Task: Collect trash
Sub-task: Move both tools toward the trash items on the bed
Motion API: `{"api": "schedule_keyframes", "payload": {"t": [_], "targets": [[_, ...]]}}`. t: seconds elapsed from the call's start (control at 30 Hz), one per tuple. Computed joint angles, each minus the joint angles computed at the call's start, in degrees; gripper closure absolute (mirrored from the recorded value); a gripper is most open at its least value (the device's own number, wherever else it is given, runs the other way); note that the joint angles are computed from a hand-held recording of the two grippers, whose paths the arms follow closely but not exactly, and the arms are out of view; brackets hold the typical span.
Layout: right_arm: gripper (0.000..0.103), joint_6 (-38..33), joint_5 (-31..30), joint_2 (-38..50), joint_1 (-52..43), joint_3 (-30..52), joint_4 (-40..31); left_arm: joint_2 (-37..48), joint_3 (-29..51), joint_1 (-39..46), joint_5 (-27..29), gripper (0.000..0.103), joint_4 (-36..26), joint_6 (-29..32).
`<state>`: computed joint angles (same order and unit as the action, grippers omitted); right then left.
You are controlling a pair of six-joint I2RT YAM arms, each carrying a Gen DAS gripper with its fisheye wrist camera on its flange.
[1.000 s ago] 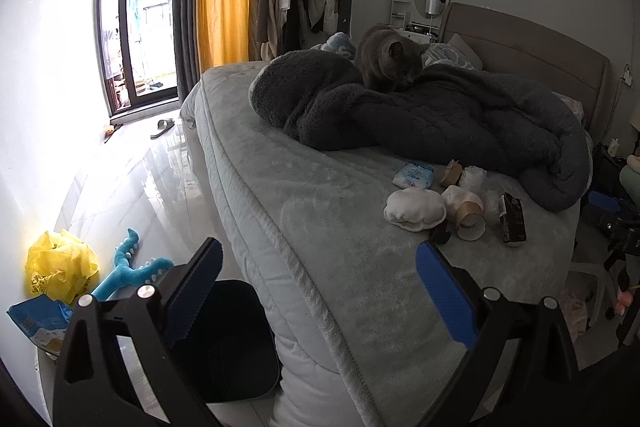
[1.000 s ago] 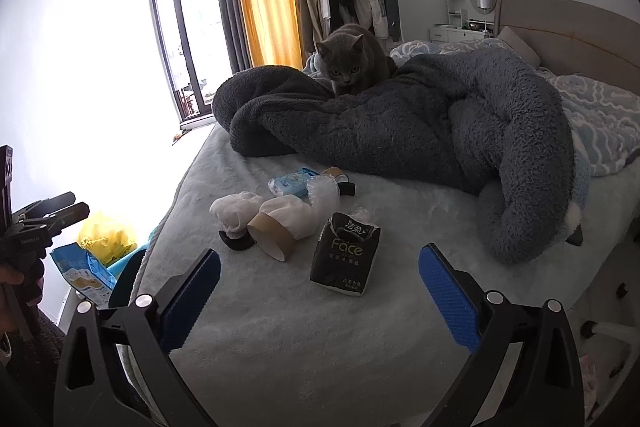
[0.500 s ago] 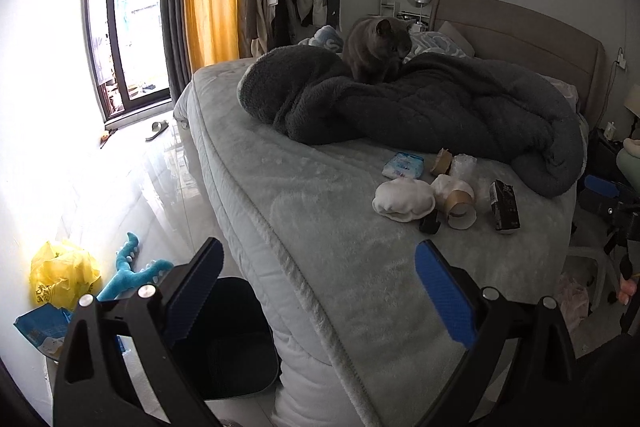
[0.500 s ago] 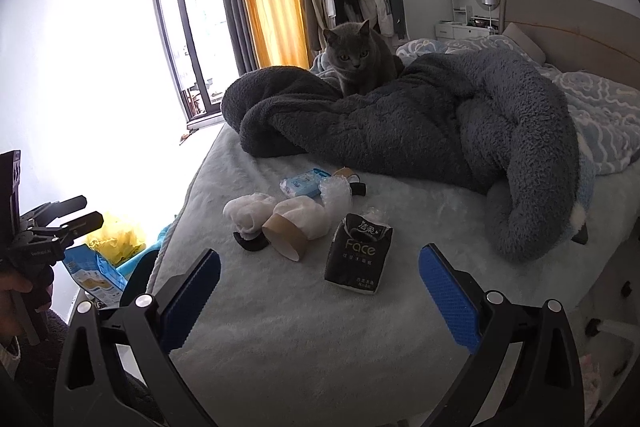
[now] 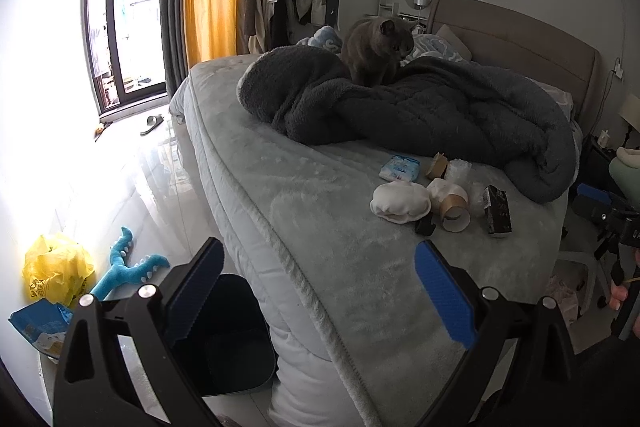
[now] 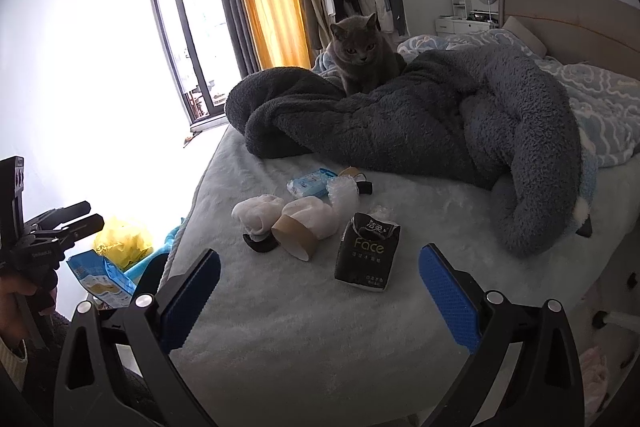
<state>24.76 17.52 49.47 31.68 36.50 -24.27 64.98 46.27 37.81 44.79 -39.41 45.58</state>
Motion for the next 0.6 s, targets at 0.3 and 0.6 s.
{"api": "schedule_keyframes", "payload": {"t": [0.3, 0.6], "targets": [[0.003, 0.4, 0.0, 0.3, 0.5, 0.4, -0.4, 0.6, 1.4, 0.6, 0.4, 0.006, -2.0, 0.7], [0.003, 1.5, -0.4, 2.7, -0.6, 0.9, -1.0, 1.8, 2.5, 0.9, 1.3, 0.006, -3.4, 1.3]]}}
